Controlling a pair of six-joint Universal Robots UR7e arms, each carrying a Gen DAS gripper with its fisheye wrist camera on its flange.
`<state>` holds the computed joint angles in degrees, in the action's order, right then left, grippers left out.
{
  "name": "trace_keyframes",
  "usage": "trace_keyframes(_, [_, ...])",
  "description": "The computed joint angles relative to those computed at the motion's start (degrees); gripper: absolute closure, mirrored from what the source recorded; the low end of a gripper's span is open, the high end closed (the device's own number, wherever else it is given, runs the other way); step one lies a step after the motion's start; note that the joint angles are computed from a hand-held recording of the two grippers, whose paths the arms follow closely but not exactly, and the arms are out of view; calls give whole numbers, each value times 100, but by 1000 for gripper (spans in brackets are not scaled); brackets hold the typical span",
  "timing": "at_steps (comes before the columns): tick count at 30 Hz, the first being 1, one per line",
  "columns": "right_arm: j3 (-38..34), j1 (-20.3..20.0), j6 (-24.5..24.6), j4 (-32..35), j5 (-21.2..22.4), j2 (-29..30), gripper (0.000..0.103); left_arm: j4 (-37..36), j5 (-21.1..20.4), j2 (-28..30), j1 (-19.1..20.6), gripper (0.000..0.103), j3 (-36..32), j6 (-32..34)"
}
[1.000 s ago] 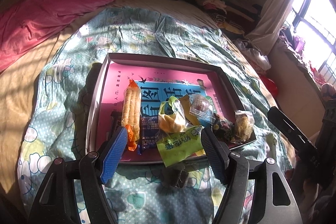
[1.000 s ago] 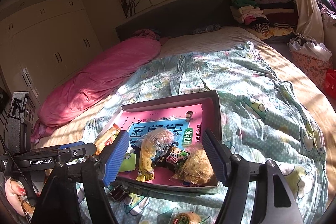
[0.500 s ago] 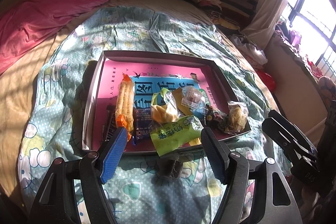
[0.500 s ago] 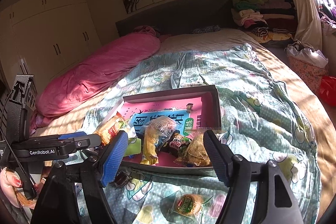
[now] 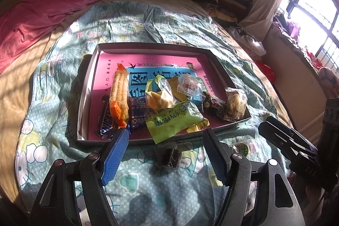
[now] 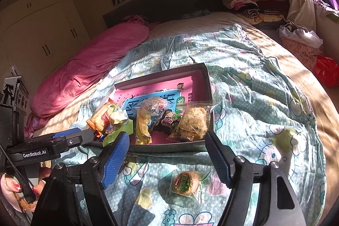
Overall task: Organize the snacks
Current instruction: 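Move both tools back to the brown candy and round biscuit beside the tray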
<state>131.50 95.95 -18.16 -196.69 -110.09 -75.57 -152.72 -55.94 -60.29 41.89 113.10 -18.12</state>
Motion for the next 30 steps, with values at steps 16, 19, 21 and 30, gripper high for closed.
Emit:
trace_keyframes(16, [74,-46,596,956,-569,-44,29,338,-161,75,100,29,105,-151])
trace_keyframes(19, [37,-71,668,1125,-658,-17,29,392,-230,103,137,29,103,-201])
trace_keyframes(21, [0,-65,671,1237,-787,36,29,451,-262,117,156,29,100,-229])
trace_keyframes(30, [-152,44,267,1380,-1305,411,38,523,-385,177,238,29,94,-321])
